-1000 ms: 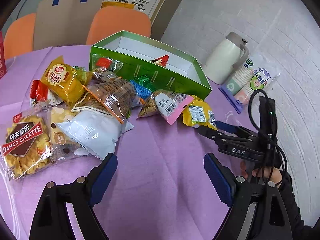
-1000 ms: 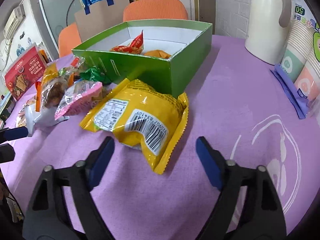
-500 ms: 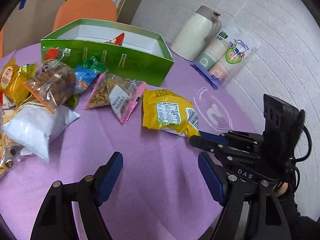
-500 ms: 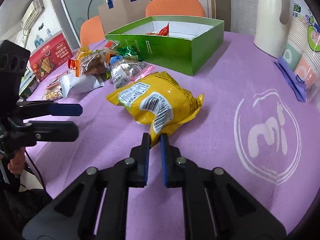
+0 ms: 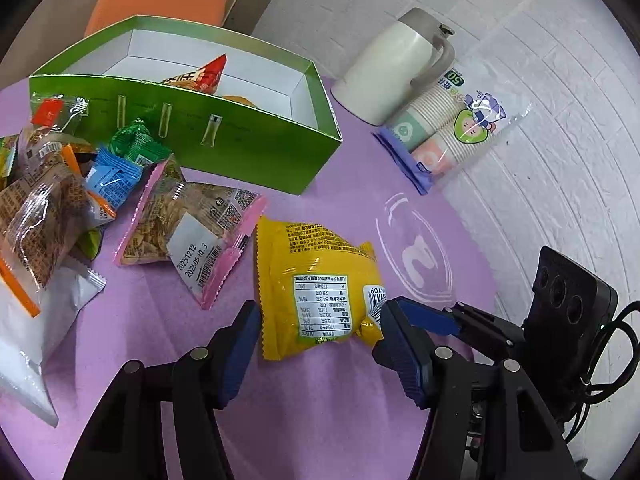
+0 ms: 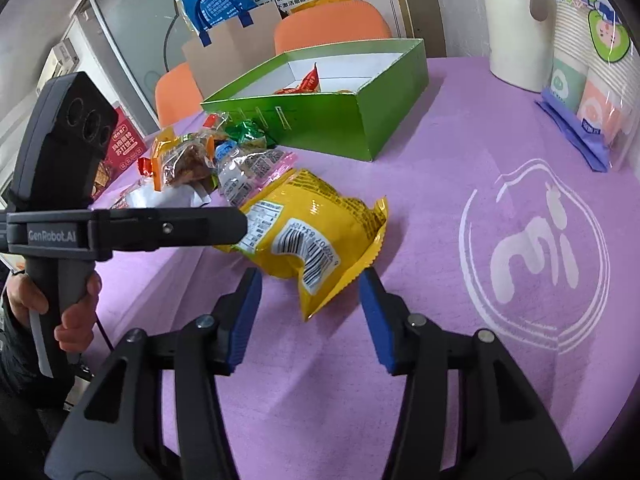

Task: Organize snacks
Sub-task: 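Grasp the yellow bag's edge with the right gripper and lift, then drop the yellow bag into the green box beside the red bag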

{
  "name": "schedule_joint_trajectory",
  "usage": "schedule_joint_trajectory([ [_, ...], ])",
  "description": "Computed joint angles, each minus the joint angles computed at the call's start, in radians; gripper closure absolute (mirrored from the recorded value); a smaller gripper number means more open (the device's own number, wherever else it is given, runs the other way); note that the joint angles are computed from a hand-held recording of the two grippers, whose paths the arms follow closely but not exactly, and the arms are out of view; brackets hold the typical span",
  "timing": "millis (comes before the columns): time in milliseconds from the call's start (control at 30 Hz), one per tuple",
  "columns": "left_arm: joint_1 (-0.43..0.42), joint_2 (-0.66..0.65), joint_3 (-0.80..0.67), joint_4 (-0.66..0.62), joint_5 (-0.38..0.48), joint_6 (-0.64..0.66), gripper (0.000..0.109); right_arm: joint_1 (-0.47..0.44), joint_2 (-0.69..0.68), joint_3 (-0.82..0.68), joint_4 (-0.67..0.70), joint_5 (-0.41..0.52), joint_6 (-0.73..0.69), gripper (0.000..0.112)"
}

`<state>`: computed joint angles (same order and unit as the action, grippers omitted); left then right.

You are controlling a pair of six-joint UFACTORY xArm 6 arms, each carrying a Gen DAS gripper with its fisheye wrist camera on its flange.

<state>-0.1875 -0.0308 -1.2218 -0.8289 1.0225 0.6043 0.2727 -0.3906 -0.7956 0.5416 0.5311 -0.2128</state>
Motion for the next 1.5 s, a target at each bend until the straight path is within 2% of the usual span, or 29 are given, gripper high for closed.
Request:
schedule_joint_trajectory([
  [67,-0.009,0.001,0.003,0.016,-0.011,-0.008,0.045,-0.001,0.008,-0.003,0.015,-0.007,-0.013,0.05],
  [133,-0.007,0.007,0.0,0.01,-0.003,-0.003,0.045,0.002,0.011,-0.001,0.046,-0.014,-0.046,0.049],
  [433,-0.007,0.037,-0.021,0.013,-0.015,-0.005,0.048,-0.006,0.05,-0.019,0.091,-0.007,-0.039,0.049],
  [467,-0.01,0.045,-0.025,0.017,-0.017,-0.006,0.06,-0.006,0.058,-0.021,0.088,-0.012,-0.024,0.051],
  [500,-0.008,0.056,-0.03,0.002,-0.003,0.004,0.07,-0.007,0.064,-0.022,0.074,-0.018,-0.005,0.06],
  [533,-0.009,0.056,-0.027,-0.004,-0.008,0.0,0.071,-0.006,0.065,-0.018,0.04,-0.036,0.026,0.07],
  [567,-0.012,0.052,-0.023,-0.003,-0.018,-0.005,0.073,-0.009,0.068,-0.023,0.046,-0.026,0.026,0.073],
  [600,-0.016,0.043,-0.015,0.002,-0.033,-0.007,0.08,-0.013,0.068,-0.025,0.077,-0.019,0.01,0.09],
  [633,-0.019,0.031,-0.006,-0.001,-0.046,-0.003,0.081,-0.017,0.064,-0.028,0.095,-0.006,0.0,0.099],
  [833,-0.023,-0.061,0.021,-0.032,-0.087,0.05,0.085,0.017,-0.001,-0.028,-0.059,-0.051,0.071,0.102],
  [967,-0.007,-0.061,-0.048,-0.075,-0.093,0.085,0.085,0.016,0.009,-0.101,-0.072,-0.084,0.053,0.102],
  [1300,0.015,0.138,-0.345,-0.104,-0.12,0.036,0.085,0.005,0.218,-0.341,-0.049,-0.173,0.017,0.102],
  [1500,0.011,0.274,-0.473,-0.083,-0.125,-0.019,0.085,-0.025,0.352,-0.45,0.056,-0.156,-0.059,0.102],
])
